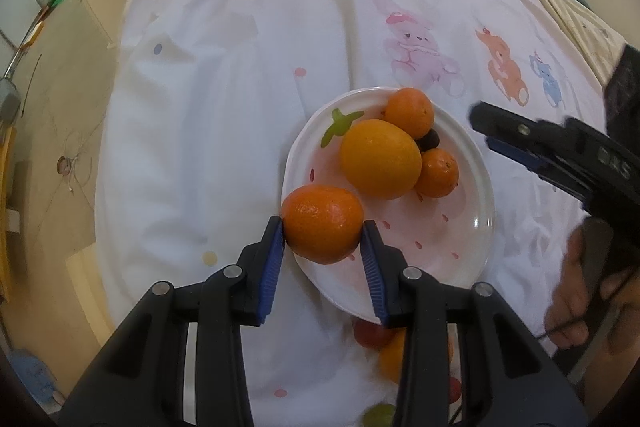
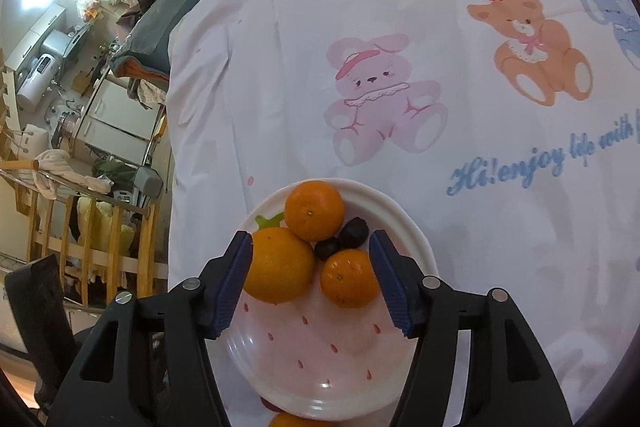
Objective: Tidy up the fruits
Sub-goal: 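Lower the tangerine onto the pink plate and open the left tool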
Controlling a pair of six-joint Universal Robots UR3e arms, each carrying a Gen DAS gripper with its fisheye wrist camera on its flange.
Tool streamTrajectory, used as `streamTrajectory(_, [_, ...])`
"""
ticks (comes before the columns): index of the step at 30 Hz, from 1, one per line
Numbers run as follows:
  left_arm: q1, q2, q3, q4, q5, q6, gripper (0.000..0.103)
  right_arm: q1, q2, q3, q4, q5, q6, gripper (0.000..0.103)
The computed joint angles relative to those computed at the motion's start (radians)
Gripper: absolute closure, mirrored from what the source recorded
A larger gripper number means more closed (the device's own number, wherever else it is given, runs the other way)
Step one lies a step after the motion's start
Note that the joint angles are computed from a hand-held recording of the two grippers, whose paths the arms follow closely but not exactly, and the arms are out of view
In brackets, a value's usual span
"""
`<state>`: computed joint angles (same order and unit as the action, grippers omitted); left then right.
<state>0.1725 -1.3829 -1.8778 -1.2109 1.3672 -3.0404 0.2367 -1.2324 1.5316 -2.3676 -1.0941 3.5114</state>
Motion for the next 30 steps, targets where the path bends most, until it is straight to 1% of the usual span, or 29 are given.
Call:
streamTrajectory(2, [-0.008, -0.008, -0.003, 0.013, 0.002, -0.006, 0.069, 0.002, -0.033, 0.011, 0.026, -0.021, -0.007, 0.034])
streamTrajectory(4, [-0.023, -0.020, -0.002, 0.022, 0.006, -0.006, 0.069, 0.005, -0.074, 0.027, 0.053, -0.054, -0.016, 0.021])
streamTrajectory(6, [-0.040, -0.036, -0.002, 0.032, 0.012, -0.011, 0.069, 0.000, -0.118, 0.053, 0.074, -0.072, -0.023, 0.016])
streamTrajectory(10, [-0.073, -0.079, 0.006, 0.050, 0.021, -0.030, 0.069, -0.025, -0.190, 0.108, 0.108, -0.063, -0.045, 0.015])
streamTrajectory(14, [-0.099, -0.103, 0.000, 0.101, 0.050, -0.045, 0.068, -0.054, -0.288, 0.208, 0.118, -0.060, -0.032, 0.015])
streamTrajectory(17, [-0.094, -0.110, 0.004, 0.087, 0.028, -0.033, 0.067, -0.080, -0.361, 0.276, 0.129, -0.051, -0.015, 0.015])
streamTrajectory(20, [-0.100, -0.113, -0.001, 0.087, 0.034, -0.033, 0.067, -0.108, -0.417, 0.321, 0.148, -0.020, -0.005, 0.015])
streamTrajectory(24, [-0.095, -0.111, -0.008, 0.087, 0.030, -0.043, 0.066, -0.108, -0.445, 0.333, 0.153, -0.015, -0.003, 0.015])
streamTrajectory(27, [-0.105, -0.121, 0.008, 0.069, 0.052, -0.052, 0.065, -0.095, -0.438, 0.324, 0.145, -0.028, 0.002, 0.015])
streamTrajectory(28, [-0.107, -0.127, 0.017, 0.056, 0.060, -0.058, 0.063, -0.092, -0.435, 0.323, 0.142, -0.029, 0.001, 0.015])
streamTrajectory(29, [-0.103, -0.127, 0.018, 0.052, 0.056, -0.057, 0.055, -0.085, -0.426, 0.316, 0.142, -0.039, 0.000, 0.015])
streamTrajectory(30, [-0.095, -0.120, 0.016, 0.047, 0.041, -0.049, 0.038, -0.079, -0.422, 0.312, 0.145, -0.048, -0.003, 0.015])
